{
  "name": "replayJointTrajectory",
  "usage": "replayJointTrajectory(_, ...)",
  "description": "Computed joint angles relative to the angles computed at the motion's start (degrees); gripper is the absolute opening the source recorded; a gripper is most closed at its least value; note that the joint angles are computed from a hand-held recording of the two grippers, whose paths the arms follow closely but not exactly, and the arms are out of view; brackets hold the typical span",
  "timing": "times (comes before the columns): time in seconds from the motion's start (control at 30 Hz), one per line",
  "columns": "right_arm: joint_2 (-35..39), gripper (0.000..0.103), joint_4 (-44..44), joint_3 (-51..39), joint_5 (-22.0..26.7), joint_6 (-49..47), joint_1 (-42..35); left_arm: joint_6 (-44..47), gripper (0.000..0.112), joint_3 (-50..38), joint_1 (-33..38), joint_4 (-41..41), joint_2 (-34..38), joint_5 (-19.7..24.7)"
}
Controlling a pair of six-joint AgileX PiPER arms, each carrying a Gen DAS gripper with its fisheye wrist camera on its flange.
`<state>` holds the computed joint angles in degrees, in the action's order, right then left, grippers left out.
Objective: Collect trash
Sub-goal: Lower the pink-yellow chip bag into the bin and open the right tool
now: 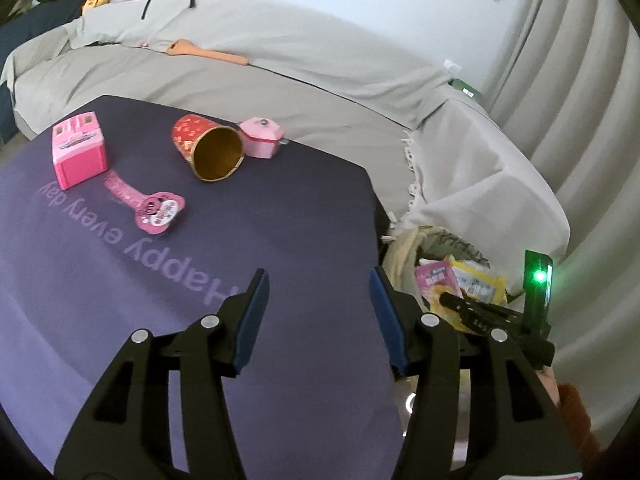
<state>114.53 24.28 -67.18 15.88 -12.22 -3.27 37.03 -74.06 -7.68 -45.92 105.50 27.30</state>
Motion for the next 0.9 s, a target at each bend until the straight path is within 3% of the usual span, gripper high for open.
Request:
replayJointTrajectory(0.13, -1.83, 0.013, 8.0, 1.64, 0.26, -7.08, -0.72, 1.52, 0.054, 0.64, 1.28, -1.44, 0.07, -0.52)
replayJointTrajectory(0.2, -3.65, 0.026, 6.52, 3.35, -1.11, -6.56, -0.62, 2.11, 0.054, 0.99, 2.14, -2.21, 0.1, -0.36)
replayJointTrajectory(0.27, -5.67, 0.031, 3.53, 4.91, -2.61, -4.69, -0.28, 2.53, 0.054, 1.37, 2.61, -2.64, -0.07, -0.59)
replayJointTrajectory(0.53, -11.63, 0.032, -15.35, 7.55, -3.77, 11.71, 0.99, 3.59, 0.054, 3.17, 5.71, -3.38, -1.23, -1.81)
replayJointTrajectory(0.9, -17.16, 0.032, -25.83, 7.25, -3.2, 21.91, 7.23, 8.44, 0.055, 5.38, 13.57, -7.87, -2.16, -1.73)
